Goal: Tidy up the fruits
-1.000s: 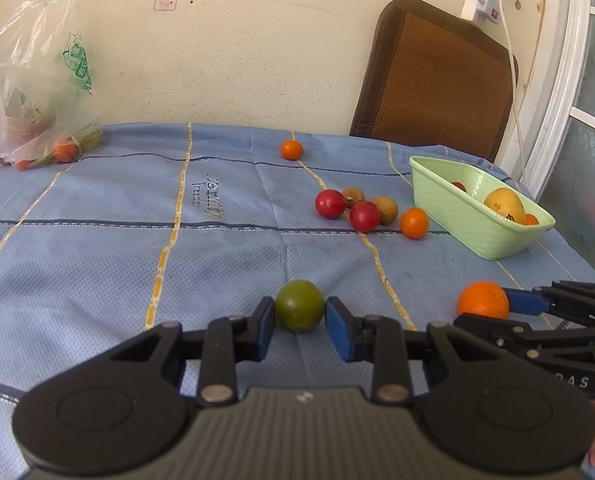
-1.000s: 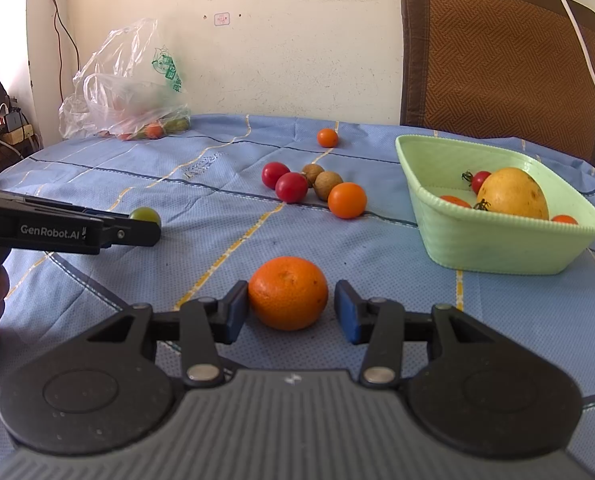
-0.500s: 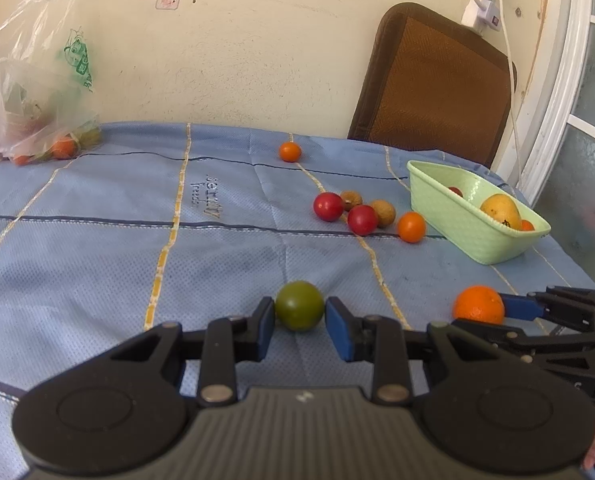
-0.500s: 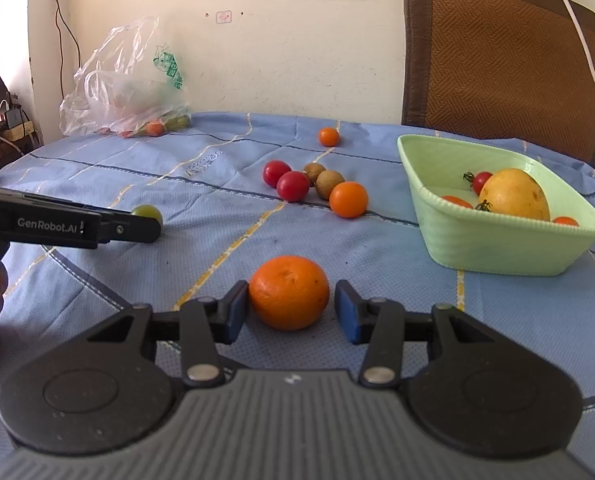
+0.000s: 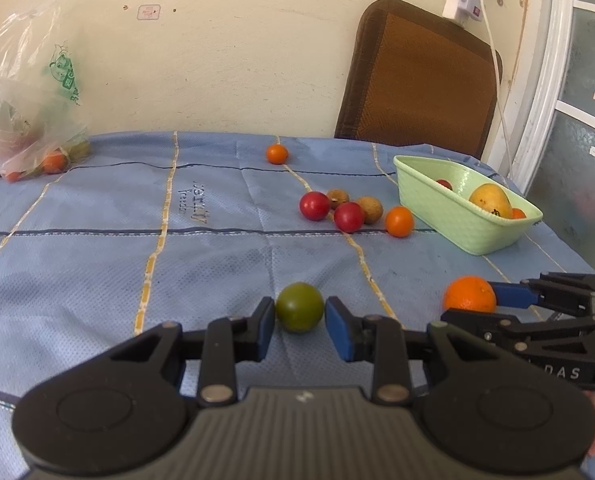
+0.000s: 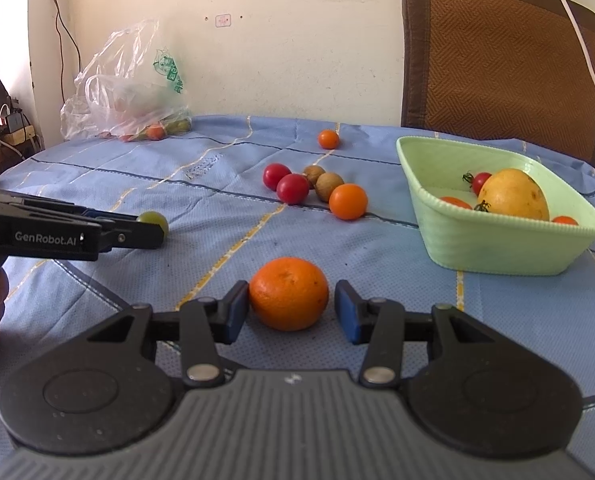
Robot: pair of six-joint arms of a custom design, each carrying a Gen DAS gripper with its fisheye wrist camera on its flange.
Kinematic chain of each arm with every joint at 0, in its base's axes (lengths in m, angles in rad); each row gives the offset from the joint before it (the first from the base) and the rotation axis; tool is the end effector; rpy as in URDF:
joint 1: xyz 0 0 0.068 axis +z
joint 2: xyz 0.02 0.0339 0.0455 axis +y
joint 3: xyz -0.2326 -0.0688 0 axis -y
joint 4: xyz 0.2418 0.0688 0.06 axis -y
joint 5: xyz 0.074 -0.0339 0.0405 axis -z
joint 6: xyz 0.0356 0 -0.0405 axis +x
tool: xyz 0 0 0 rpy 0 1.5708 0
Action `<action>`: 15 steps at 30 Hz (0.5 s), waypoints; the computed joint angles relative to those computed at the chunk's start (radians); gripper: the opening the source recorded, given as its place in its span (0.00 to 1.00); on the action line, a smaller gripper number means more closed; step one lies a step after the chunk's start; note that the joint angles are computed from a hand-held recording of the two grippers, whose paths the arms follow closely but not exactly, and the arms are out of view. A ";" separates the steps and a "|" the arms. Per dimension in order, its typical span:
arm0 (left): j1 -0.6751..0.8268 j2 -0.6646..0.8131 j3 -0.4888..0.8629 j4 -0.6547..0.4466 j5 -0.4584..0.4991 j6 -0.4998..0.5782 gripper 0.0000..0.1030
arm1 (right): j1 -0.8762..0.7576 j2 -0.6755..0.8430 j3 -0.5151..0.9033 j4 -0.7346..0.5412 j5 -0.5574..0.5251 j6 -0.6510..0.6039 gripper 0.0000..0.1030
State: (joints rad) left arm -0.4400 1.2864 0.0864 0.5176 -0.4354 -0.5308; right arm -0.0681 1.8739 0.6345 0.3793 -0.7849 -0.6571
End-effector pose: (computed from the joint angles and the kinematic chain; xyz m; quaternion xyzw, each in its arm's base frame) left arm 0.1699 -0.0634 0.0661 -0.1327 0.8765 -0.0233 0.4621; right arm 0.2906 0.0054 0.0512 -0.3788 0.7903 0.2212 0.4277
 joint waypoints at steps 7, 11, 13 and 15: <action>0.004 -0.007 -0.007 0.011 0.020 0.018 0.28 | 0.011 -0.009 -0.015 0.017 0.018 -0.011 0.44; 0.009 -0.014 -0.010 0.008 0.028 0.020 0.28 | 0.014 -0.007 -0.012 0.017 0.023 -0.001 0.44; 0.013 -0.017 -0.010 0.006 0.032 0.021 0.28 | 0.015 -0.006 -0.012 0.020 0.024 -0.003 0.44; 0.013 -0.014 -0.009 0.008 0.032 0.022 0.28 | 0.015 -0.005 -0.012 0.022 0.025 -0.002 0.44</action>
State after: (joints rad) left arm -0.4265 1.2725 0.0770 0.5259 -0.4030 -0.5090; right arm -0.0527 1.8692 0.6230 0.4012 -0.7595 -0.6592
